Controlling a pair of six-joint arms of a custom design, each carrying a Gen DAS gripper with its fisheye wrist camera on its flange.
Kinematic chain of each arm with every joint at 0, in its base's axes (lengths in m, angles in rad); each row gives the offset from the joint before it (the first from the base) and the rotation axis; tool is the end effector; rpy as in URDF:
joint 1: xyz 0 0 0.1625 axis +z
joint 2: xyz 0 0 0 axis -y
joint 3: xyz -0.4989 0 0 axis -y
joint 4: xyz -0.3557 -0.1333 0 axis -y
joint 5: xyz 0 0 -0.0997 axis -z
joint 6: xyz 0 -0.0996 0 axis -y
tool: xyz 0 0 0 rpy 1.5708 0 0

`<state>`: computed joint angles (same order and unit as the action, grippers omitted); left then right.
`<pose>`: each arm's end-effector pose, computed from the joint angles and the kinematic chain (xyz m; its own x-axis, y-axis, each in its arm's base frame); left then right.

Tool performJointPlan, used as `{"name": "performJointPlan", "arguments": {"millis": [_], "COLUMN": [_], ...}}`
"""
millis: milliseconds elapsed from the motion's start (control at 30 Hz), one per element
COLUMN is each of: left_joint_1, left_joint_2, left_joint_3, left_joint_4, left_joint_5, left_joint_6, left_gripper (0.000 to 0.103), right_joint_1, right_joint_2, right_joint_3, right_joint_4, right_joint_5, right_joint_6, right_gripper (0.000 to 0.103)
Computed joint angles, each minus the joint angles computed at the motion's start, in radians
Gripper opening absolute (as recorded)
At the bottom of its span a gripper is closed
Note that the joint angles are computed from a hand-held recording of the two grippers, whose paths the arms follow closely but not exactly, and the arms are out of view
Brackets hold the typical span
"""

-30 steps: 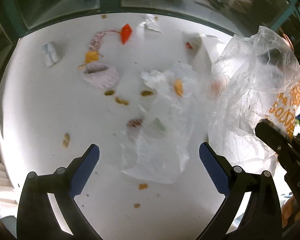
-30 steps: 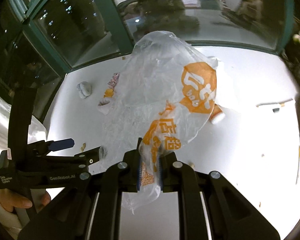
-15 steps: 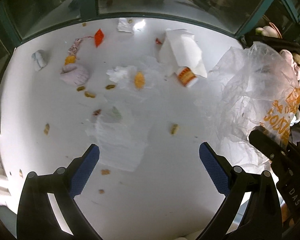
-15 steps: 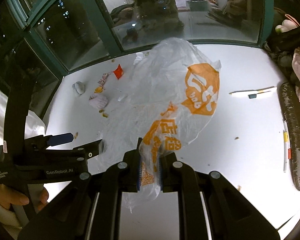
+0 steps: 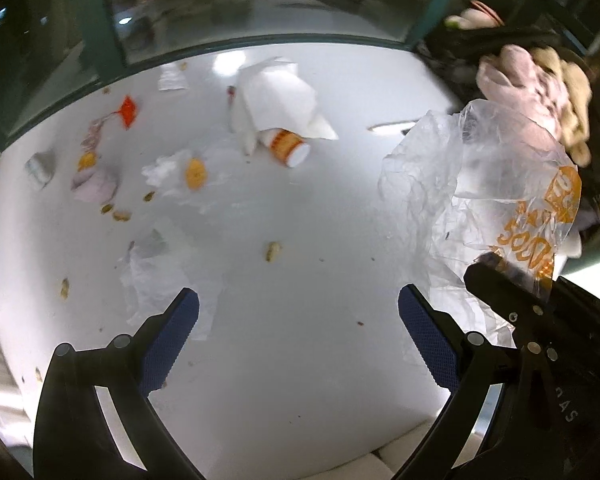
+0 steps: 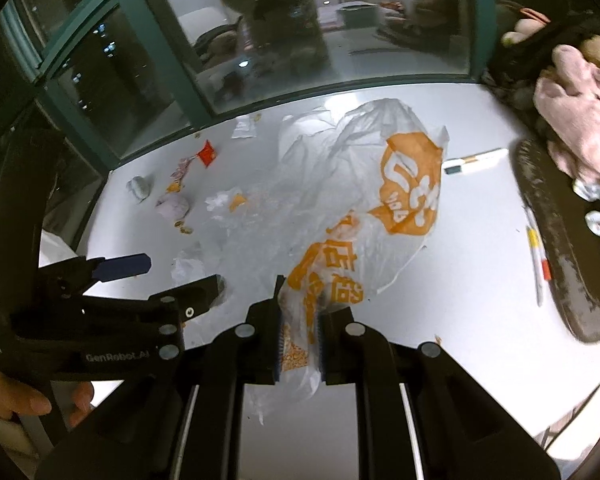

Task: Collect trash
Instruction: 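Carry the orange-printed bag with the right gripper over the bin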

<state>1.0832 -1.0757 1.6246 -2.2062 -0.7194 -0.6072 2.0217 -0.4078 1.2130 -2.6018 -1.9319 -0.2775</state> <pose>-0.1185 -0.6678 0.3591 -0.7694 -0.2958 -0.5661 0.0338 0.8662 -0.4985 0.4467 -0.6975 0.0354 -0.7266 -0.5639 0.3925 -0.6486 0.7515 -0.1210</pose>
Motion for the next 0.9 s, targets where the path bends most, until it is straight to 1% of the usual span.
{"name": "performJointPlan", "arguments": {"millis": [133, 300, 433, 600, 800, 900], "left_joint_1": [-0.003, -0.008, -0.013, -0.03, -0.07, -0.098], "left_joint_2": [0.0, -0.005, 0.001, 0.017, 0.058, 0.086], "left_joint_3": [0.019, 0.053, 0.078, 0.099, 0.093, 0.089], "left_joint_4": [-0.029, -0.069, -0.104, -0.111, -0.114, -0.122], "left_joint_5": [-0.047, -0.108, -0.164, -0.222, -0.257, -0.27], "left_joint_6": [0.069, 0.153, 0.218, 0.281, 0.367, 0.4], "left_gripper": [0.097, 0.097, 0.097, 0.097, 0.097, 0.097], "right_joint_1": [0.01, 0.024, 0.033, 0.038, 0.035, 0.029], "right_joint_2": [-0.033, -0.069, -0.108, -0.15, -0.209, -0.239], "right_joint_3": [0.081, 0.178, 0.279, 0.384, 0.504, 0.558], "right_joint_4": [-0.085, -0.175, -0.256, -0.332, -0.45, -0.51], "right_joint_5": [-0.046, -0.115, -0.188, -0.255, -0.32, -0.347], "right_joint_6": [0.044, 0.125, 0.198, 0.279, 0.361, 0.374], "right_gripper": [0.014, 0.014, 0.014, 0.014, 0.014, 0.014]}}
